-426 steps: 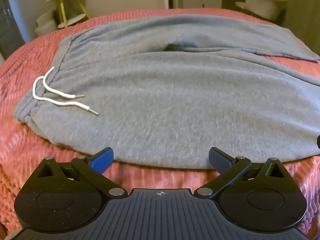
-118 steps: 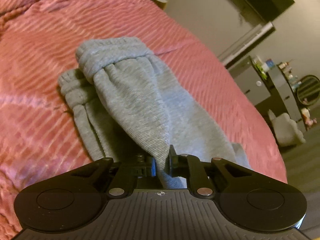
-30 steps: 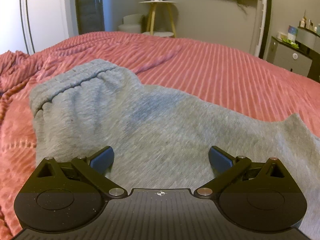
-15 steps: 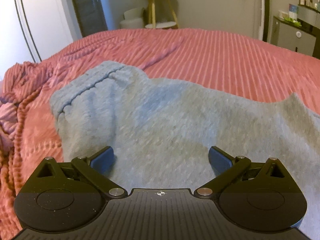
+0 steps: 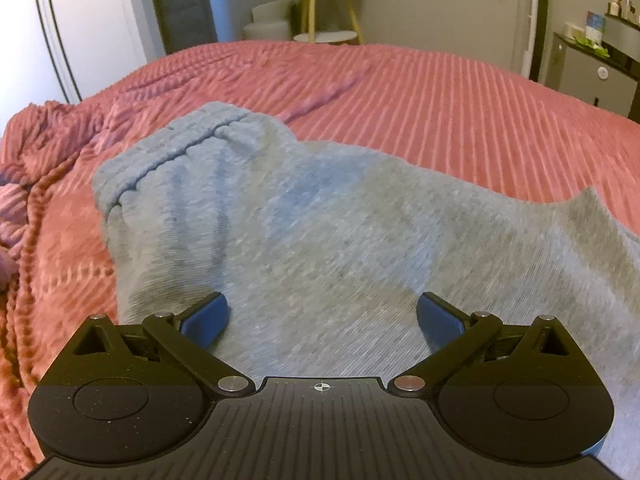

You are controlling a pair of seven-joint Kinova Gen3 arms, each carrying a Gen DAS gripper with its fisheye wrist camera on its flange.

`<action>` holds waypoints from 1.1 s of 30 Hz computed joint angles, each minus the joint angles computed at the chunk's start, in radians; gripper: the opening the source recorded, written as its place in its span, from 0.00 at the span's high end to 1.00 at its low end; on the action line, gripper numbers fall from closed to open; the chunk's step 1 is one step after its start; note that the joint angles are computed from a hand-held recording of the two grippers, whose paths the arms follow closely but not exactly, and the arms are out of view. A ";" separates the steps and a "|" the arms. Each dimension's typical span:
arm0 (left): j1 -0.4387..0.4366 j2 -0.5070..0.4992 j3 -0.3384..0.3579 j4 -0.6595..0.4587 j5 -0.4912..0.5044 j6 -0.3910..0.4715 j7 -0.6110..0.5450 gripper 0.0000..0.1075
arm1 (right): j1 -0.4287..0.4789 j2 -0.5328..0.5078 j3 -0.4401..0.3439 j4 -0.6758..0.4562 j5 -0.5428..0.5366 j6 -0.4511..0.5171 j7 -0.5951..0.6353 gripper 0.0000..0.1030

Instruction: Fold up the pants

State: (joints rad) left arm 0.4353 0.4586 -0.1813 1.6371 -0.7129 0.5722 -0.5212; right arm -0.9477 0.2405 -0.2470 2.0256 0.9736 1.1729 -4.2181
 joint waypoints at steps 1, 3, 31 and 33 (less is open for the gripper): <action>-0.007 0.001 0.004 0.000 0.007 -0.005 -0.003 0.04 | -0.010 0.001 0.018 -0.011 -0.003 0.005 0.007 0.80; -0.018 0.002 0.007 0.000 0.021 -0.018 -0.004 0.04 | -0.017 0.021 0.017 -0.052 -0.013 0.064 0.068 0.74; -0.023 0.011 -0.016 -0.007 0.090 -0.053 -0.040 0.04 | -0.041 -0.016 -0.140 0.058 0.294 0.017 -0.154 0.22; -0.020 0.012 -0.019 -0.006 0.088 -0.053 -0.037 0.04 | -0.133 -0.041 -0.052 0.072 0.270 0.062 -0.236 0.18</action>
State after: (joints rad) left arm 0.4155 0.4704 -0.2003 1.6312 -0.6253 0.5188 -0.5583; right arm -1.0803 0.1997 -0.2992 2.0973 1.2433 1.2348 -4.4538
